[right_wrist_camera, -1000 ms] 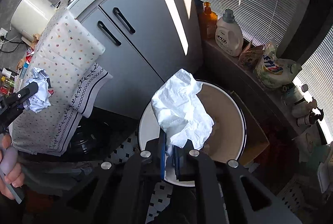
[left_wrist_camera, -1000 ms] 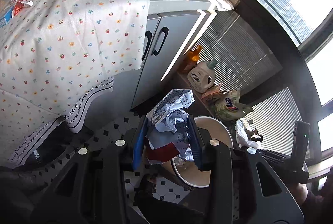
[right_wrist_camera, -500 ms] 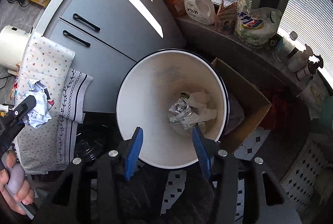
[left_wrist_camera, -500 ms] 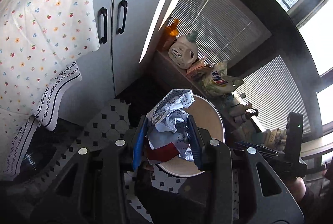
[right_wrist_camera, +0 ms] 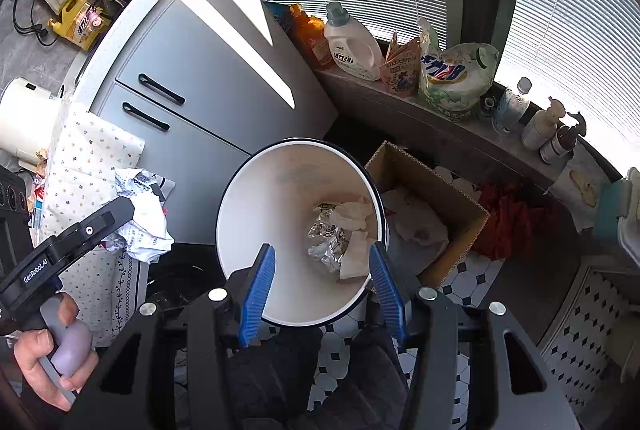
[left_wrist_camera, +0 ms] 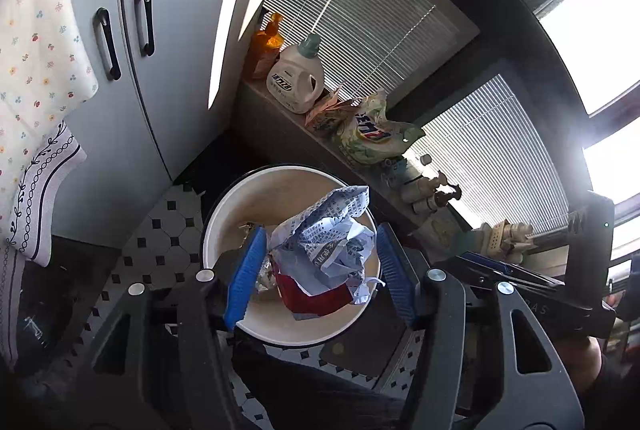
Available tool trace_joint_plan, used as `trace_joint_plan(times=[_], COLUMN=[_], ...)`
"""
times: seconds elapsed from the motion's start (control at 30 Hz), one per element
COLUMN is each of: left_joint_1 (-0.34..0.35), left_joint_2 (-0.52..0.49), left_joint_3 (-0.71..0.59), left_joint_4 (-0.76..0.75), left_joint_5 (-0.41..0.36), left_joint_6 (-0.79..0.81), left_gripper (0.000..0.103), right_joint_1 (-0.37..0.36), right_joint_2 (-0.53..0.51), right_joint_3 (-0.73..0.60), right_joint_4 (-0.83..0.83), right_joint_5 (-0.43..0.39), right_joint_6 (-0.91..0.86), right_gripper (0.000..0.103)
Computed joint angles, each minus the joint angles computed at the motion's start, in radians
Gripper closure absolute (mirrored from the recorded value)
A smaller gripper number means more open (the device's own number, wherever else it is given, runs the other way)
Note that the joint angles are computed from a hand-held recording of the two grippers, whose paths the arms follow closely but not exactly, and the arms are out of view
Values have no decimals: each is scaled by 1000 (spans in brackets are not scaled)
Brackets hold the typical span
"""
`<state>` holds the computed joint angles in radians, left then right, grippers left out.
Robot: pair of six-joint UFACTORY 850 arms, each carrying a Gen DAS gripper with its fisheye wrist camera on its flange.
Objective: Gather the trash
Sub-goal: 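Open the right tool to drop the bag while the left tool releases the paper, then move both tools back up to the trash on the counter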
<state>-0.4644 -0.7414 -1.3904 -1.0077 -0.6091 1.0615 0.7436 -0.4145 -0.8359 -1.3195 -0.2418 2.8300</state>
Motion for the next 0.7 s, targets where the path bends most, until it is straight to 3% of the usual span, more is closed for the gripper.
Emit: trace_joint_plan(times=[0.1,0.33,0.5,0.7], left_joint_1=[13,81,148,232], left_joint_2=[11,60,115,191], left_joint_3=[8,50,96,159], left_joint_4=[-22,-52,-93,-162], left_joint_5=[2,94,153,232], left_joint_6=[7,-13,0,37], left_gripper=[34,23,10,8], right_joint_1=[-6,-29,-37,-42], right_joint_2=[-10,-57,-103,-169], right_joint_3=[-19,-113,-228,-389], right_joint_4=[3,-15,76,197], right_joint_5=[1,24,14,6], right_joint_6=[-33,-149,-363,-620], right_gripper=[53,51,42,36])
